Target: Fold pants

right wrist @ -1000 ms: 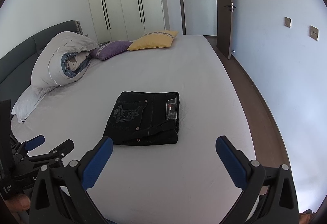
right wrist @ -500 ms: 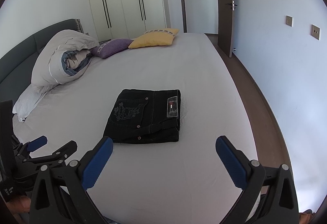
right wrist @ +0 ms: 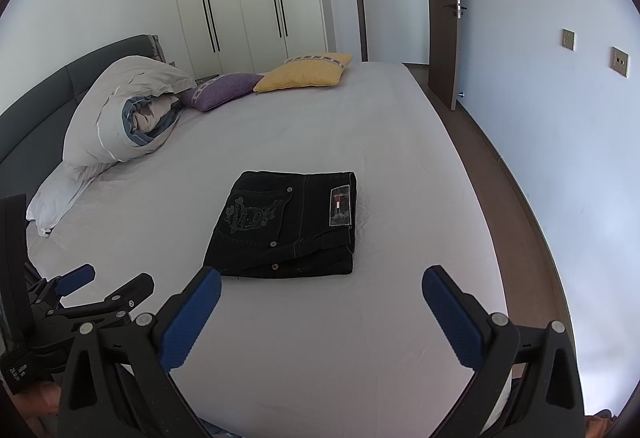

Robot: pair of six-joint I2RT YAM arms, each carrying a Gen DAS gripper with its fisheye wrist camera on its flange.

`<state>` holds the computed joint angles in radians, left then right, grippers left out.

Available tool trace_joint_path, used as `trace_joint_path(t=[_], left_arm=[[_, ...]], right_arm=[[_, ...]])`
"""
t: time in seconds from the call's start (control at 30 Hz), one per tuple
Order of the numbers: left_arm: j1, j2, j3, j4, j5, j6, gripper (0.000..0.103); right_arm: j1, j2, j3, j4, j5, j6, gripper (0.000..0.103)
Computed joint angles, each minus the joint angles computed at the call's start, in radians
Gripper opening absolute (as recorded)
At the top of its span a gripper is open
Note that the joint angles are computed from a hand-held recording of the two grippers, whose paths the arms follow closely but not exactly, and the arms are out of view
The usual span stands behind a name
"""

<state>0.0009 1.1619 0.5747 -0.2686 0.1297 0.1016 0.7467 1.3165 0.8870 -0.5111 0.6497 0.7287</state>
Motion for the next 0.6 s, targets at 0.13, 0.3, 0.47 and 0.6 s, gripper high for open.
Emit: trace_joint_path(t=[0.13, 0.3, 0.47, 0.6], left_arm=[[-0.005, -0.004, -0.008, 0.003, 0.0, -0.002, 0.103], [-0.011, -0.005, -0.017, 0.008, -0.001, -0.006, 0.103], [-0.013, -0.005, -0.017, 0.008, -0.004, -0.007, 0.103], [-0.019, -0.008, -0.02, 0.01, -0.009, -0.014, 0.103]], right_arm=[[0.005, 0.002, 0.001, -0.004, 0.002, 0.006, 0.103], [0.013, 0.003, 0.0, -0.007, 0.005, 0.013, 0.103], [0.015, 0.002, -0.005, -0.006, 0.0, 0.014, 0.103], [0.009, -0.002, -0.01, -0.001, -0.009, 0.004, 0.103]])
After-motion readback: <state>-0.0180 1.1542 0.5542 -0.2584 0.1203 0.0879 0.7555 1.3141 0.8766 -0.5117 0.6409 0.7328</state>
